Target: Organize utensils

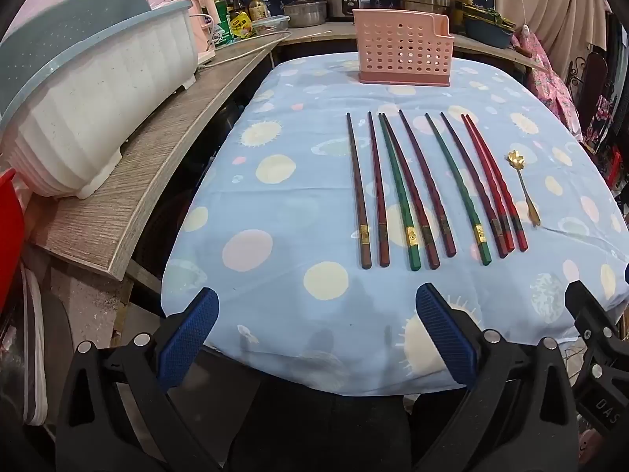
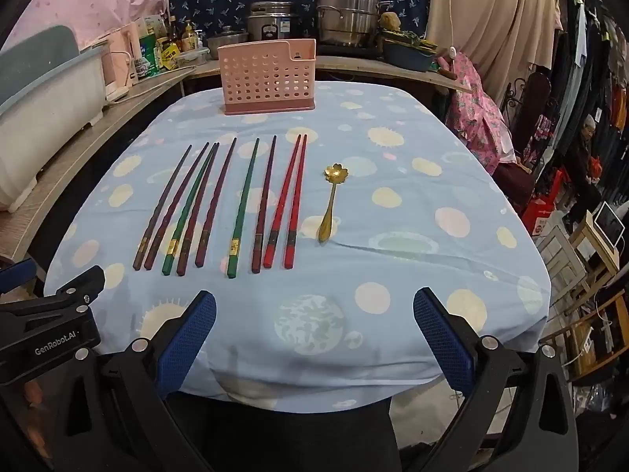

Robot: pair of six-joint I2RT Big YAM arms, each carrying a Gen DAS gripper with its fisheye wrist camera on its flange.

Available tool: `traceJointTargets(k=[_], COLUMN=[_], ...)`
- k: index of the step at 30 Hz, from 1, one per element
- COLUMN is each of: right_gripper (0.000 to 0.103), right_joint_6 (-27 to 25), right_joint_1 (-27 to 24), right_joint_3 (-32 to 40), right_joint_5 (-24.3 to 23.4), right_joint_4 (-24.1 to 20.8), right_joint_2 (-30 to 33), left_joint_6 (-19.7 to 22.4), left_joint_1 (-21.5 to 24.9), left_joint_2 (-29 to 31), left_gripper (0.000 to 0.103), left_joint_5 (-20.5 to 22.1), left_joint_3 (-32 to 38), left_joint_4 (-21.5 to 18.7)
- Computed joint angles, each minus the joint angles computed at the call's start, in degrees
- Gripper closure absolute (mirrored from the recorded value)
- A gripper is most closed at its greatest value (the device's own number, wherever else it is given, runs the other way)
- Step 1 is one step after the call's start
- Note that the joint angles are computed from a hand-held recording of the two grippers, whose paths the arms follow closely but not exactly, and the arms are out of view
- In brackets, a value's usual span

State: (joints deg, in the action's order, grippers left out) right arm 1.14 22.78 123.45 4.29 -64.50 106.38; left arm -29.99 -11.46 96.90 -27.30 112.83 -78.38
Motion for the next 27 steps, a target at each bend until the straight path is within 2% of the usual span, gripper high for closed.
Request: traceJointTargets(k=[7, 11, 27], right_gripper=[0.007, 0.007, 0.007], right_joint_6=[0.28, 0.56, 0.85], right_joint_1=[-0.09, -0.14, -0.02], right_joint_3=[0.80, 1.76, 0.07], right_joint_5=[-0.20, -0.55, -0.57], right_joint_4=[-0.91, -1.35, -0.16], right_joint_2=[0.40, 0.72, -0.19], left_joint_6=[0.70, 0.29, -0.11], left_joint_1=[-0.07, 0.32, -0.11], left_joint_2=[-0.17, 0.03, 0.18], left_gripper=[0.007, 0.007, 0.007], left_joint_5=[0.07, 0.36, -0.18], left_joint_3=[-0.36, 1.07, 0.69], left_joint_4=[0.35, -0.93, -0.51])
